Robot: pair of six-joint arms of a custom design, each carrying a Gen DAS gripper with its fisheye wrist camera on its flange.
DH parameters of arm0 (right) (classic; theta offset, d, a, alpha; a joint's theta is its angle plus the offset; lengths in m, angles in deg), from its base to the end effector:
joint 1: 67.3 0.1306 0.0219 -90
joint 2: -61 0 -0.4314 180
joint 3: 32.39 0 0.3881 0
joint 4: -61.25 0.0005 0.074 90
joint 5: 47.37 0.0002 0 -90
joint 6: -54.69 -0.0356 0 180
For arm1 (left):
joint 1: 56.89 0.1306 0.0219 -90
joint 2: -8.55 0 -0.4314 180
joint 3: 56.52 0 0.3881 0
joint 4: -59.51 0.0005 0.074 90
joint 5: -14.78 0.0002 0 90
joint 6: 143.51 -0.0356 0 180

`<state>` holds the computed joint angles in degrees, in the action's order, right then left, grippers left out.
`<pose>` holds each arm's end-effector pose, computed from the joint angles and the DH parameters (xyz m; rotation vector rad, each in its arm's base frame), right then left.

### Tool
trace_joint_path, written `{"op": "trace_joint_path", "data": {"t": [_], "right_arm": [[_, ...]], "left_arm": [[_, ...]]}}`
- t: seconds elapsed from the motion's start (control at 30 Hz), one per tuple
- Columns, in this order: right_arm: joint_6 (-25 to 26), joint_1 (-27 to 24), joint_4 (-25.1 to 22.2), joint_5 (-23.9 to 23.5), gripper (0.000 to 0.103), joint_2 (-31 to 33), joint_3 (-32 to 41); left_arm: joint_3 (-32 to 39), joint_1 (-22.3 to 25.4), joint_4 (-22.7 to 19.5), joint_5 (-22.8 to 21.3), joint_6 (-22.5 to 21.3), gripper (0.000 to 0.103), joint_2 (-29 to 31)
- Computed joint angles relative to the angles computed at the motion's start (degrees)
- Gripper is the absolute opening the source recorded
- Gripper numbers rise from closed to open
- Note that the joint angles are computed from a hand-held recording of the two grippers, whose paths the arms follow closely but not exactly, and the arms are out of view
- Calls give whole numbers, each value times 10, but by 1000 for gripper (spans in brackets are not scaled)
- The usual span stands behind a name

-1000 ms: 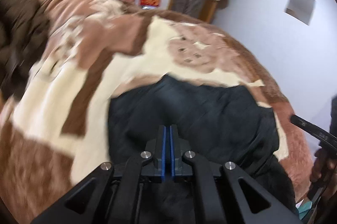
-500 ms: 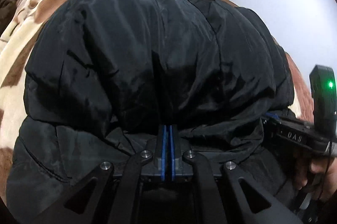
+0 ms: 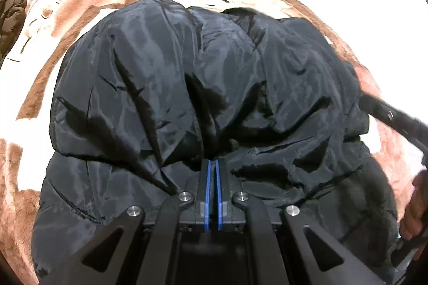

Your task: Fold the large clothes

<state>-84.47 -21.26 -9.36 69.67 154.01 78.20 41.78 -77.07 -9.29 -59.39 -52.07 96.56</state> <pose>0.3438 0.3325 0.5940 0.2543 2.3580 0.2003 0.4143 -0.1631 0.5387 0.5259 2.5587 -0.4945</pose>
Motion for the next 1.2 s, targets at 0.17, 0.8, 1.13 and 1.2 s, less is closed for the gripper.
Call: {"op": "trace_joint_path", "data": {"t": [0.17,0.8,1.13,1.2], "right_arm": [[56,-23,23,-40,16,26,-17],[7,-11,24,-25,16,-6,-43],[38,-121,5,7,16,18,-36],[28,-139,54,-26,16,-1,-99]], "left_arm": [[30,24,16,6,14,4,-3],[37,77,-20,42,20,5,12],[115,63,51,-13,20,5,103],[75,70,72,5,25,5,102]]}}
